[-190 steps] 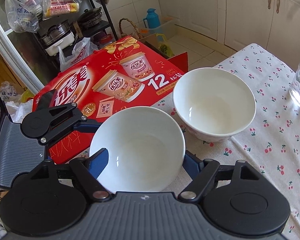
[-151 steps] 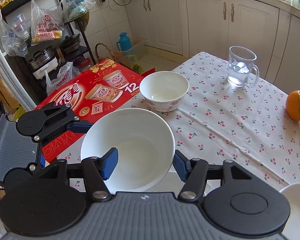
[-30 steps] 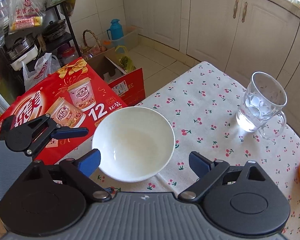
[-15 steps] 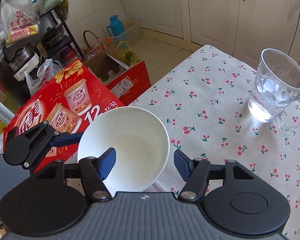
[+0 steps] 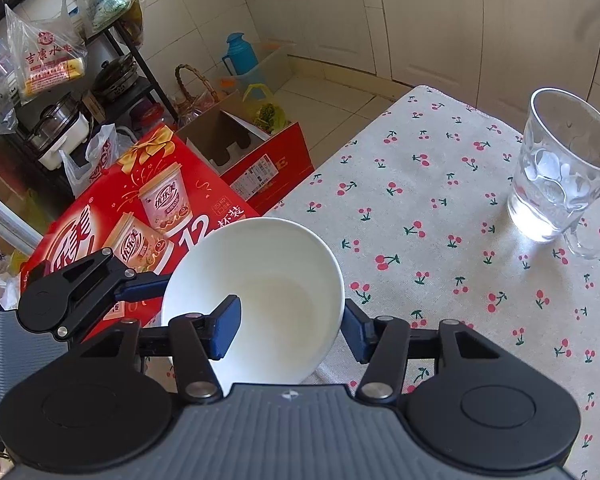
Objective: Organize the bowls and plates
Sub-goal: 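Lift the small bowl with the right gripper and carry it over the bowl stack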
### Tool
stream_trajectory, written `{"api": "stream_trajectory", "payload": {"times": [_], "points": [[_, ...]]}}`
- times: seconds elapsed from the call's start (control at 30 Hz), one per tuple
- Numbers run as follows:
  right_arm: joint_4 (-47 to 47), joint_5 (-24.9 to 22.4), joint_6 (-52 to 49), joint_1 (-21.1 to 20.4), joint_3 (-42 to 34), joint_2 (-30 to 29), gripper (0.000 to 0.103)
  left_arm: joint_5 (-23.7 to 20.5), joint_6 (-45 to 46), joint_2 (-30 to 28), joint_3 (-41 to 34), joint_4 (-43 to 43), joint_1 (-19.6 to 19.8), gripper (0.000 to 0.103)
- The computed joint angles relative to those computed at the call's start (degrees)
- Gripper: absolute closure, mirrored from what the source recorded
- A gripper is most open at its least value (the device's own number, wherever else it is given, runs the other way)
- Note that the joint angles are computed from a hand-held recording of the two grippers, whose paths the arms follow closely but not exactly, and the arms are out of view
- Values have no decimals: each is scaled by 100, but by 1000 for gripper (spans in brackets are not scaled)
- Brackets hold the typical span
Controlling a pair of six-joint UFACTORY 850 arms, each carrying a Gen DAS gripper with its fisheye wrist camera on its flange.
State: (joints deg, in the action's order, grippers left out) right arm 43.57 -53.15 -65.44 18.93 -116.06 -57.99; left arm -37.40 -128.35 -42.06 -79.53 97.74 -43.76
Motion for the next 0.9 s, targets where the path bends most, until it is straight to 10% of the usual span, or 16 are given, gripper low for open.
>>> {"api": "stream_trajectory", "payload": {"times": [0.9], "points": [[321,491,-971,-327,2343,1762,44,-196,822,448,37,-685,-695,20]]}}
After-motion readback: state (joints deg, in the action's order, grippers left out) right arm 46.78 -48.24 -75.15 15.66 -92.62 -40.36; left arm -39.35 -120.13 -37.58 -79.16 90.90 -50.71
